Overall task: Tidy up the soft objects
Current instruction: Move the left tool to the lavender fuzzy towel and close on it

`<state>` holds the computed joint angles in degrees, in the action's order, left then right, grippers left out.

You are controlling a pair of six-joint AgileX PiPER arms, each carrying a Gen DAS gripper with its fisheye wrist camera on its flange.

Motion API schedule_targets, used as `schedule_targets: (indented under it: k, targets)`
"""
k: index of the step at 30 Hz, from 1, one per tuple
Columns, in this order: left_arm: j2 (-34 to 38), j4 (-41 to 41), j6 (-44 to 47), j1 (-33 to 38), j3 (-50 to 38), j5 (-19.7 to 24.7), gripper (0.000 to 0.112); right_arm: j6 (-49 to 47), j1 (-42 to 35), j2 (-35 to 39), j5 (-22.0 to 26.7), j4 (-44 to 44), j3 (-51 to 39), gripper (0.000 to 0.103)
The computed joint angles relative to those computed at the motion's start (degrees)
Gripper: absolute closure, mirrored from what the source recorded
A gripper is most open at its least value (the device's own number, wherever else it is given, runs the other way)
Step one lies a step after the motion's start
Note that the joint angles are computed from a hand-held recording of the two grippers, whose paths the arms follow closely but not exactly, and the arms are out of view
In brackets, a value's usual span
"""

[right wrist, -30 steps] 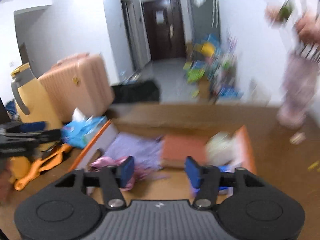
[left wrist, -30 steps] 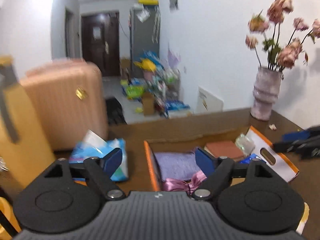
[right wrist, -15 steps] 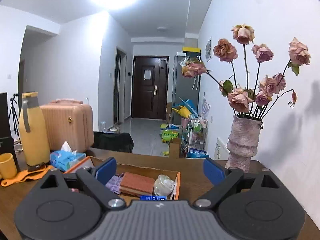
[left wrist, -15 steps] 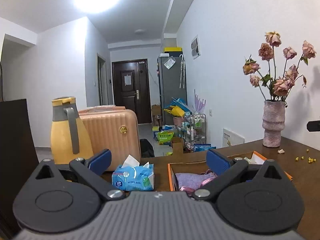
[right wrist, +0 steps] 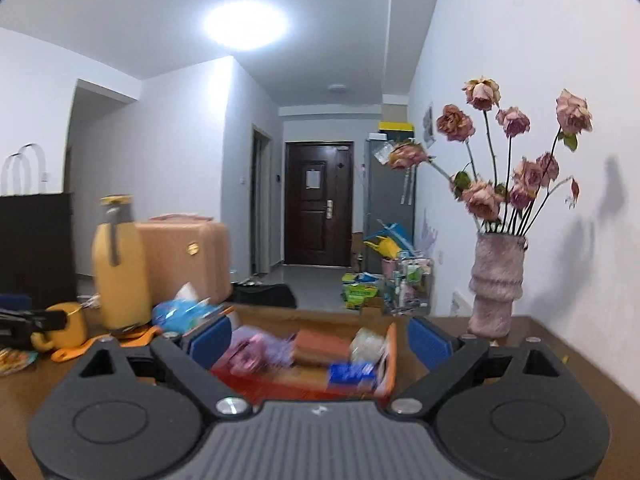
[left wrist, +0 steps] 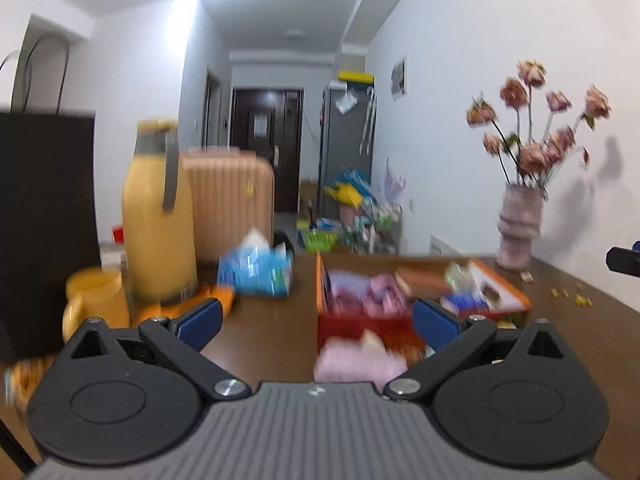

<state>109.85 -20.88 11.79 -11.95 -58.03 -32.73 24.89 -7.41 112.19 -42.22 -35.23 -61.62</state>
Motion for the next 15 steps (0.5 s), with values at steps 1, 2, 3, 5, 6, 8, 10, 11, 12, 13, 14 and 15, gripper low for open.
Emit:
schedule_targets:
  k: [1, 2, 3, 5, 6, 8, 10, 11, 12, 13, 14, 15]
  targets:
    - [-0.3, 0.0, -0.7, -0.4, 2.4, -1.5, 0.009, -2.1, 0.0, -0.5, -3.0, 1.7, 4.0, 0.004]
    - [-0.5, -0.3, -0.7, -0.9, 4.7, -2.9, 0.009, -4.1, 0.3, -0.9, -5.7, 3.7, 7.7, 0.003]
    - [-0.4, -1.1, 0.3, -1.5, 6.3, -3.9, 0.009, -5.3, 0.4, -0.8, -7.6, 4.5, 10.2, 0.002]
    - [-0.1, -2.4, 2.9, -2.3, 7.9, -4.7, 0.009, -5.4, 0.5, -0.4, -9.2, 3.6, 13.4, 0.002]
    - [0.2, -2.2, 3.5, -2.5, 8.1, -4.7, 0.009, -4.5, 0.4, 0.2, -9.7, 2.1, 14.2, 0.002]
    - [0.9, -2.7, 4.4, -2.9, 7.8, -4.2, 0.009, -3.0, 0.6, 1.4, -9.4, 0.8, 14.7, 0.002]
    - [1.6, -2.7, 4.7, -2.8, 6.8, -3.1, 0.009, -2.6, 1.0, 2.5, -8.6, 1.6, 14.5, 0.002]
    - [2.2, -3.4, 5.3, -2.9, 5.9, -2.4, 0.009, -2.3, 1.3, 2.8, -8.1, 2.2, 14.4, 0.002]
    - [2.7, -3.8, 5.8, -3.0, 5.1, -1.8, 0.009, -1.8, 1.3, 3.2, -7.7, 2.3, 14.0, 0.002]
    - [3.2, -3.8, 5.9, -3.1, 4.6, -1.5, 0.009, -1.1, 1.2, 3.5, -7.4, 2.4, 13.6, 0.002]
    - [3.8, -3.8, 6.0, -3.2, 3.9, -1.2, 0.009, -0.3, 1.0, 3.8, -7.2, 2.1, 13.1, 0.002]
    - [4.3, -3.9, 6.1, -3.3, 3.2, -0.8, 0.009, 0.5, 0.8, 4.1, -7.1, 1.8, 12.6, 0.002]
